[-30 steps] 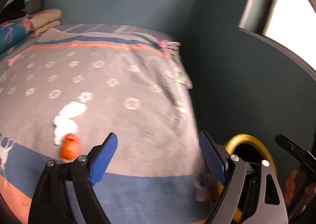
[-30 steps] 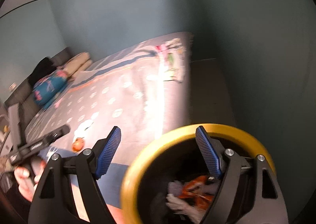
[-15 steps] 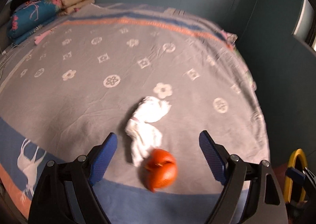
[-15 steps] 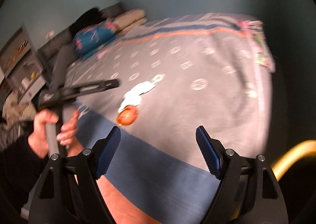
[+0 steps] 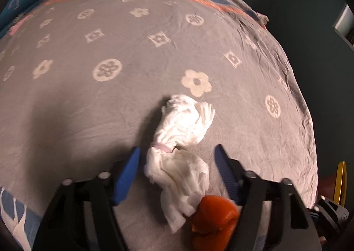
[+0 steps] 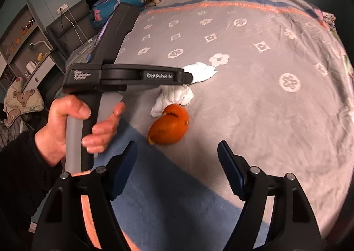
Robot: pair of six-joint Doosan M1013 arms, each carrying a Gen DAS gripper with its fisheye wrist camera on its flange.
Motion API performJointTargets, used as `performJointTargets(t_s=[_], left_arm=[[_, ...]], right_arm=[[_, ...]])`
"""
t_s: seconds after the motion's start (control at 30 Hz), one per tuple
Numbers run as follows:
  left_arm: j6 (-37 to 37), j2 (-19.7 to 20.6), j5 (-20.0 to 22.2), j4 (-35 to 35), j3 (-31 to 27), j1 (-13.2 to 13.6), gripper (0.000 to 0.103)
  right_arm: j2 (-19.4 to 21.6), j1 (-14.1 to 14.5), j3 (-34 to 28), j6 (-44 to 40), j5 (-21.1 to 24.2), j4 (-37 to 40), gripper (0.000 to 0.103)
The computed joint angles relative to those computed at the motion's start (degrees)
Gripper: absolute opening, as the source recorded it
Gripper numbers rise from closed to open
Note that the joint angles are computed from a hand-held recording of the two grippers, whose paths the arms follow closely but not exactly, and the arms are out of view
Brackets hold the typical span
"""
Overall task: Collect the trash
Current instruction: 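Grasp the white tissue with the left gripper while the right grasps the orange peel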
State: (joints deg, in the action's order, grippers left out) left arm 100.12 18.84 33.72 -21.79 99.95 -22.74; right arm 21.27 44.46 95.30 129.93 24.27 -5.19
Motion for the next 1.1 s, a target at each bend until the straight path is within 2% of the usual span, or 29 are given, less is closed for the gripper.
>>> performJointTargets(t_s=[0.03, 0.1, 0.13, 0.23, 0.33, 0.4, 0.47, 0.63, 0.7, 0.77, 0.87, 0.97, 1.07, 1.1], left_arm=[[1.61, 0.41, 0.6, -1.4, -0.15, 0.19, 0.048], [2.71, 0.77, -0.23, -2.5, 0.18, 0.47, 0.041], [3.63, 0.82, -0.63, -3.63, 0.36, 0.66, 0.032], [8.45, 1.06, -1.05, -10.57, 0.83, 2.16, 0.02], [11.73, 1.08, -1.16, -14.98, 1.38, 3.19, 0.018], [13.19, 0.94, -1.37, -16.77, 1.6, 3.51, 0.018], [14.91, 0.68, -1.69, -18.94, 1.83, 3.9, 0.018], [16.74, -0.08, -1.71, -22.42, 2.08, 4.93, 0.018], [17.38, -0.63, -1.31, -24.6, 2.42, 5.53, 0.018], [16.6, -1.78, -1.96, -24.27, 3.07, 5.58, 0.018], [14.42, -3.54, -2.27, -22.14, 3.86, 5.17, 0.018], [10.76, -5.53, -3.49, -17.81, 4.81, 4.02, 0.018], [7.75, -7.42, -4.34, -15.93, 5.71, 3.16, 0.018], [7.24, -8.0, -4.46, -15.69, 5.98, 2.91, 0.018]], right_arm=[[0.52, -0.16, -0.57, -1.32, 0.28, 1.51, 0.07], [1.91, -0.14, -1.92, -2.25, 1.08, 1.79, 0.07], [2.41, -0.13, -2.43, -2.56, 1.35, 2.03, 0.07], [4.05, -0.21, -4.05, -2.86, 2.19, 2.98, 0.068], [5.71, -0.22, -5.95, -0.82, 3.76, 1.21, 0.066], [6.81, -0.4, -7.41, -2.64, 5.27, 3.31, 0.057], [7.23, -0.06, -8.37, -1.54, 6.11, 1.66, 0.05], [7.02, 0.23, -8.61, -0.53, 7.13, 0.4, 0.039], [6.18, -0.02, -7.88, -1.88, 7.23, 3.35, 0.035], [5.02, -0.02, -6.83, -1.8, 7.54, 4.49, 0.028], [1.85, 0.74, -3.77, 0.2, 7.18, 2.05, 0.02], [0.23, 1.08, -1.98, 2.35, 6.89, -0.29, 0.018], [-1.99, 0.99, 0.08, 3.01, 6.44, 0.22, 0.016], [-3.28, 1.23, 1.07, 4.63, 6.1, -1.84, 0.015]])
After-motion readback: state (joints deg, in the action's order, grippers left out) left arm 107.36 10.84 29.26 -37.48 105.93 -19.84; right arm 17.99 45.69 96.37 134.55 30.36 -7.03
